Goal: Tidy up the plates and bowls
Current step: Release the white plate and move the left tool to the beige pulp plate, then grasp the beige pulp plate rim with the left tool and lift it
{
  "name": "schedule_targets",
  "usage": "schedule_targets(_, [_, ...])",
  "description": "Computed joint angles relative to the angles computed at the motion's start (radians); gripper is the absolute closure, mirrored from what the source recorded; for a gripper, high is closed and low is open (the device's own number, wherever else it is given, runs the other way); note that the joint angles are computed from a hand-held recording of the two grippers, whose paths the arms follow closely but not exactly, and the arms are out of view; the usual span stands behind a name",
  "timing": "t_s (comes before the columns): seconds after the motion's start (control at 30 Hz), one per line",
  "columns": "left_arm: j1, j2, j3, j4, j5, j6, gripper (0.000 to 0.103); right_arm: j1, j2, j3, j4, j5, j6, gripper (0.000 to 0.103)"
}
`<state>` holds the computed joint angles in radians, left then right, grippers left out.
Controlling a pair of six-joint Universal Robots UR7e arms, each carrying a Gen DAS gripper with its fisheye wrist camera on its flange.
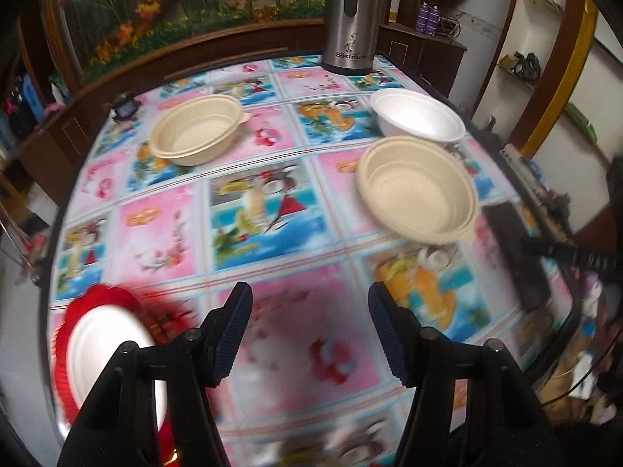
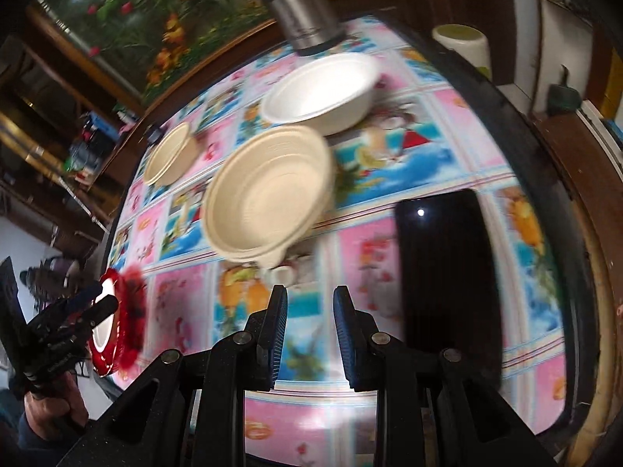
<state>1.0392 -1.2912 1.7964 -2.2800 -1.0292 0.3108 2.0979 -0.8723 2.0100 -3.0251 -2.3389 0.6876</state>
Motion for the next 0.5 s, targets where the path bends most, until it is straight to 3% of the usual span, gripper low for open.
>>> schedule_targets(0.17, [0.009, 0.105, -0.106, 0.087, -0.102, -0.084, 0.042, -0.03, -0.024, 0.019, -0.011, 0.03, -0.018, 0.077])
schedule_targets(0.33, [0.017, 0.196, -0.188, 0.107, -0.138, -0.132, 0.043, -0.062, -0.025, -0.025, -0.035, 0.057, -0.108, 0.077])
schedule_targets(0.4, [0.028, 0.234, -0.23, 0.139, -0.169, -0.156, 0.052, -0.079, -0.025, -0.052, -0.023, 0.075, -0.145, 0.077])
schedule_targets(0.5, [0.032, 0.28, -0.261, 0.152, -0.158, -0.163, 0.064, -0.104, -0.013, -0.09, -0.006, 0.098, -0.192, 0.075])
